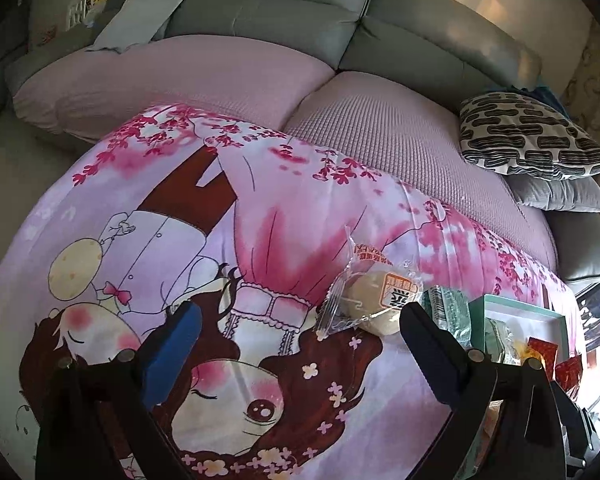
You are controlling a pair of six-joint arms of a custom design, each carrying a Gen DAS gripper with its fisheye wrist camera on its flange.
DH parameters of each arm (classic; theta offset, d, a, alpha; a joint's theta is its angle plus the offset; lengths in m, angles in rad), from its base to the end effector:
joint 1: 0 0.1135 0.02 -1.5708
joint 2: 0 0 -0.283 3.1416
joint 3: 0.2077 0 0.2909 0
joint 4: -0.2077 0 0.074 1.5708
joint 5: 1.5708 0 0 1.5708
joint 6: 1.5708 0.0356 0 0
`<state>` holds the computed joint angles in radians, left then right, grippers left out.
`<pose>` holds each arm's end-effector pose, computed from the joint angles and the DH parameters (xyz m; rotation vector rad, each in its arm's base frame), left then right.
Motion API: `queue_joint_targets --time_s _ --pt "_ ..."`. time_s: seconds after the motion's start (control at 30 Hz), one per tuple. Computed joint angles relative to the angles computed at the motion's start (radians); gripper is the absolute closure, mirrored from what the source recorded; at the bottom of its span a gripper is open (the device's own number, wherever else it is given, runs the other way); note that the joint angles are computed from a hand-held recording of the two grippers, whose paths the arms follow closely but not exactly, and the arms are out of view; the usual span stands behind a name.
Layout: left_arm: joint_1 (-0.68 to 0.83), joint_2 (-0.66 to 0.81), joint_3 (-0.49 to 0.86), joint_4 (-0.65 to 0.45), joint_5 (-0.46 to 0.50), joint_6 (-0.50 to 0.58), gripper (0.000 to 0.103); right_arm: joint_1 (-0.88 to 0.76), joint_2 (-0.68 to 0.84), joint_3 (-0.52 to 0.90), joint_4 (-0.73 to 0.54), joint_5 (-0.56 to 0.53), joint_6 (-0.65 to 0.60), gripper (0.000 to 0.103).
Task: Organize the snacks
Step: 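Move both tools back toward the bun and green pack beside the tray, then grasp the clear-wrapped round bun with the left tool while the right tool grasps the green-and-white pack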
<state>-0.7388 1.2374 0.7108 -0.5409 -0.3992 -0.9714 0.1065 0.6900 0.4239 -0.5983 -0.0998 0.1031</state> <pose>0.1979 -0.1616 0.1962 -0.4215 2.4814 -0.1540 0.1619 0.0209 0.1934 -0.0491 2.4406 0.2153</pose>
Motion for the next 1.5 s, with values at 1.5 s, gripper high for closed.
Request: queue_joint_targets --time_s 1.5 --pt "0.04 0.342 0.149 0.197 0.112 0.116 0.004 -0.131 0.601 0.276 0.115 -0.08 -0.021 0.0"
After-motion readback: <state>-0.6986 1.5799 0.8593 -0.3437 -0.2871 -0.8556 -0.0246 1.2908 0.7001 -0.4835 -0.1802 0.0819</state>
